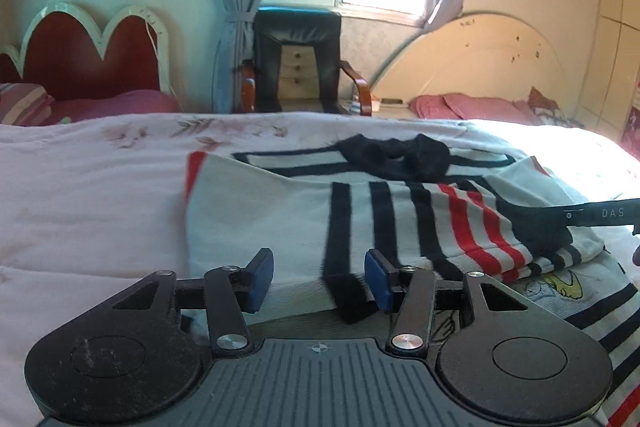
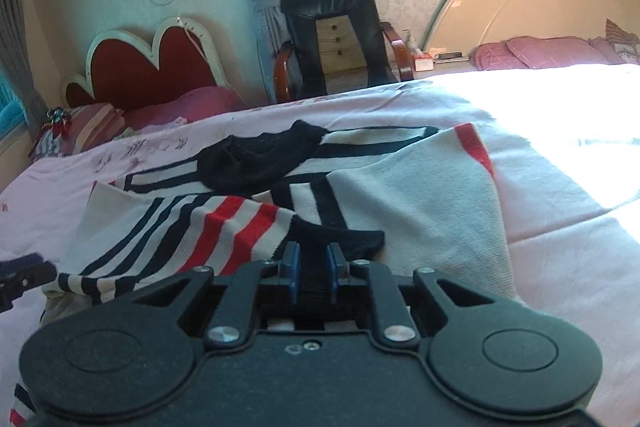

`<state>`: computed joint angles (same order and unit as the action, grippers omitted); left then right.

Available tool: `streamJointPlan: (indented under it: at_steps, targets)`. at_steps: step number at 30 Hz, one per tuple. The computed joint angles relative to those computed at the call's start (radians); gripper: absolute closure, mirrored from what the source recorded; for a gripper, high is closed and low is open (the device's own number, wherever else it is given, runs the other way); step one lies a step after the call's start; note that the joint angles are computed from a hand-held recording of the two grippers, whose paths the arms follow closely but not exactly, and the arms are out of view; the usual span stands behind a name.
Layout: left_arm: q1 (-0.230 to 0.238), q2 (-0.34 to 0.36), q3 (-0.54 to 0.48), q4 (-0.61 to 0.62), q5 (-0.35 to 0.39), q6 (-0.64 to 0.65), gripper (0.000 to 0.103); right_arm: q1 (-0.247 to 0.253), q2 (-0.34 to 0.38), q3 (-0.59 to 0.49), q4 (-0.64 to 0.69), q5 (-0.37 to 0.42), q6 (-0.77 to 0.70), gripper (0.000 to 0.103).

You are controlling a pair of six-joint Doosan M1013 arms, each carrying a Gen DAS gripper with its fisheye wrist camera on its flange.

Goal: Fold small clothes

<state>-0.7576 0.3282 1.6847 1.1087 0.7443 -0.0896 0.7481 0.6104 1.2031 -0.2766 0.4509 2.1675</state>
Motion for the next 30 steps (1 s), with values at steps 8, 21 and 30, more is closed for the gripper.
streamJointPlan:
  at_steps: [8, 21, 30]
  targets:
    - [0.022, 0.015, 0.011, -0.068, -0.076, 0.035, 0.051, 0.011, 0.040, -0.037, -0.026, 0.077, -0.046, 0.085]
    - [0.117, -0.003, -0.026, -0.050, -0.099, 0.136, 0.050, 0.027, 0.065, -0.105, -0.067, 0.035, 0.064, 0.083]
    - [0.155, 0.008, -0.008, -0.100, -0.121, 0.233, 0.050, 0.053, 0.140, -0.197, -0.088, 0.117, -0.010, 0.083]
